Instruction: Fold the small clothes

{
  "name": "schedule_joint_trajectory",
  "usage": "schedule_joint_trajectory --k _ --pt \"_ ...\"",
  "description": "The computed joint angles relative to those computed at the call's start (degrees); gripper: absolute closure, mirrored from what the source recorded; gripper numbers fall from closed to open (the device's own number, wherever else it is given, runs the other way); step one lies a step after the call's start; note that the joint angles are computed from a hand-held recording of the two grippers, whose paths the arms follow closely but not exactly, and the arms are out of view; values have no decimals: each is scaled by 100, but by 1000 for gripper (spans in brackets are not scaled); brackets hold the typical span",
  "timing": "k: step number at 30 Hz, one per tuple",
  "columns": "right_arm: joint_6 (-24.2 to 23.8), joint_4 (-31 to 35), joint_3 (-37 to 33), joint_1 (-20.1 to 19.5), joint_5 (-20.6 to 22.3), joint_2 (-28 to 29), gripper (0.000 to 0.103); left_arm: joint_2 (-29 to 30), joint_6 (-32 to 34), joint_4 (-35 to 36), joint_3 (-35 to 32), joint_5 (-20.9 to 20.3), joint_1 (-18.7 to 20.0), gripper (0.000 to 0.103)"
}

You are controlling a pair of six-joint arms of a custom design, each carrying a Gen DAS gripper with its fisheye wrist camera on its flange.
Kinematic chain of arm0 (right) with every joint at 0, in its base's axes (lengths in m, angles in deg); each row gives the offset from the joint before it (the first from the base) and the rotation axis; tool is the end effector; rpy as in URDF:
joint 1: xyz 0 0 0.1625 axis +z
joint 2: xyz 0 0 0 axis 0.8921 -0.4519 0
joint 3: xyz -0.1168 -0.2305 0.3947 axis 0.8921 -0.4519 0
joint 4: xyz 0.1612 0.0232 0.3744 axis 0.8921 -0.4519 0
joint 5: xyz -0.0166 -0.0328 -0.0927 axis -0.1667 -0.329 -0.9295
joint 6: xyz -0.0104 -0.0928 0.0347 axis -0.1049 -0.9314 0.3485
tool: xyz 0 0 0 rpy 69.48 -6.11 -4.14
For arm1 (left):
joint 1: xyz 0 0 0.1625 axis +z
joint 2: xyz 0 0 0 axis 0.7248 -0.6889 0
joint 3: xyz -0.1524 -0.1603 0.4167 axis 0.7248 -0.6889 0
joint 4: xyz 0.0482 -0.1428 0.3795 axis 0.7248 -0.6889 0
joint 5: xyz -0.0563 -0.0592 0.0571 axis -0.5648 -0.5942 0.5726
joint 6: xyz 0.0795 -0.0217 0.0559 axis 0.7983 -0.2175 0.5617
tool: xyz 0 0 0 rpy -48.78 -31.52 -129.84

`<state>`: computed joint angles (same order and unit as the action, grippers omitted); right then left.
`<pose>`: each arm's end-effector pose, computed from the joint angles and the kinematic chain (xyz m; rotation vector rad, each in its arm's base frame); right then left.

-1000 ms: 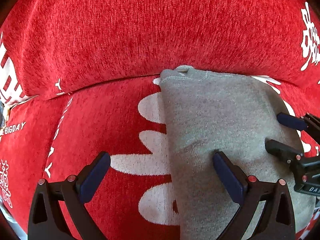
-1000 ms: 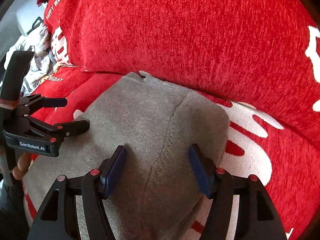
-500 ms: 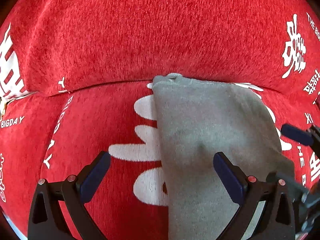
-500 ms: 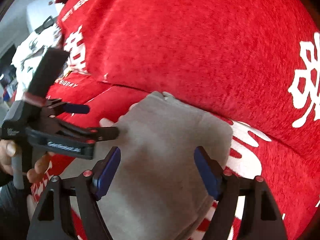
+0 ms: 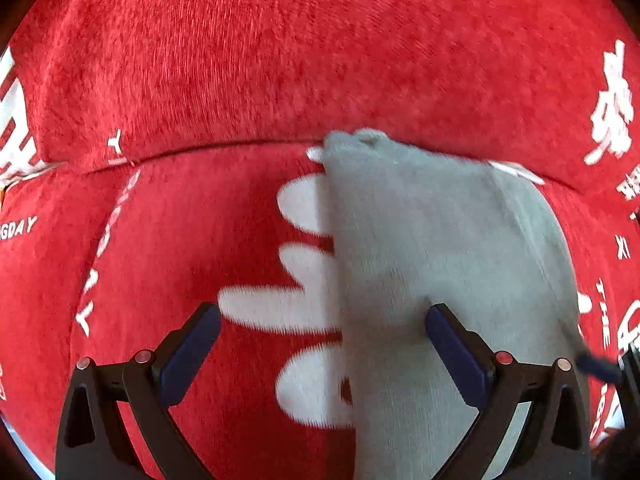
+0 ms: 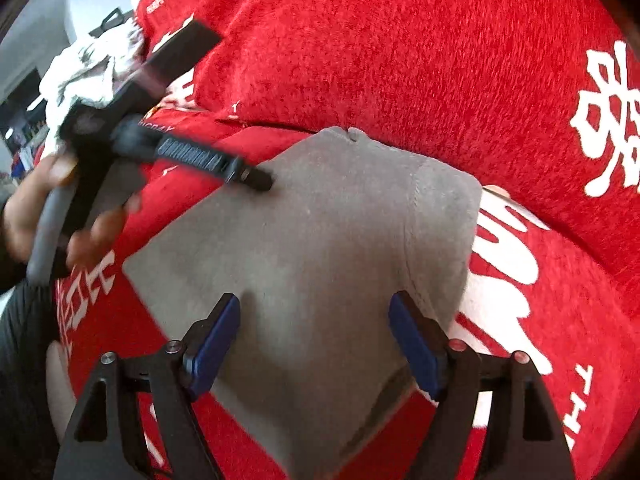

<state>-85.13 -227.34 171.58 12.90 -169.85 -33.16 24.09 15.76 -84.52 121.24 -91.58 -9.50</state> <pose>0.0064 -0.4620 0.3592 1.2953 -2.4561 0.2237 -0.3494 -0.5124 -0.0099 -0.1361 2.3646 -0.5279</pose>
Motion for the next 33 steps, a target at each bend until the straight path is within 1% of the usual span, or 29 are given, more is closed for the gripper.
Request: schedule_joint_trajectory --k 3,5,6,8,9,10,12,13,14,15,16,17,19,22,23,25,27,31,33 --pt "241 269 -213 75 130 23 23 168 299 -80 -293 -125 228 0" --pt "410 288 -323 112 287 113 22 322 453 80 -558 -82 333 0" --pt "486 271 -370 149 297 184 22 406 466 261 -714 -58 394 0" --pt "549 151 -394 208 238 297 22 605 395 890 -1132 -117 587 0" --pt "595 99 -405 225 213 351 22 661 424 965 -1264 -211 696 0" --pt "660 82 -414 226 199 379 22 653 475 799 -1258 -252 756 0" --pt "850 91 -449 179 204 397 22 612 432 843 -1346 -316 837 0" --pt "928 117 -464 140 223 376 22 570 393 912 -1346 -238 811 0" --pt "1007 138 -495 94 256 371 22 468 326 886 -1221 -19 718 0" --pt "1076 192 -539 40 296 352 22 357 370 663 -1027 68 643 0" --pt "1141 247 -595 -15 341 348 21 185 511 255 -724 -14 572 0" --pt "1223 289 -660 -76 385 343 21 72 594 -9 -515 -127 529 0" --pt "1443 324 -805 -166 419 381 21 -217 837 -809 121 -454 383 0" --pt "1927 647 -1081 -326 632 458 20 -384 866 -1264 598 -725 204 0" --pt "2086 726 -1148 -353 658 496 20 -399 867 -1550 745 -871 168 0" --pt "2254 799 -1202 -353 670 573 20 -330 864 -1895 838 -1162 180 0" --pt "2331 902 -1221 -329 687 659 20 -144 867 -1915 704 -1254 159 0" --pt "2525 843 -1200 -268 447 887 20 130 959 -2325 569 -1572 215 0" --pt "2722 900 -1217 -289 329 1030 20 290 956 -2393 469 -1568 193 0"
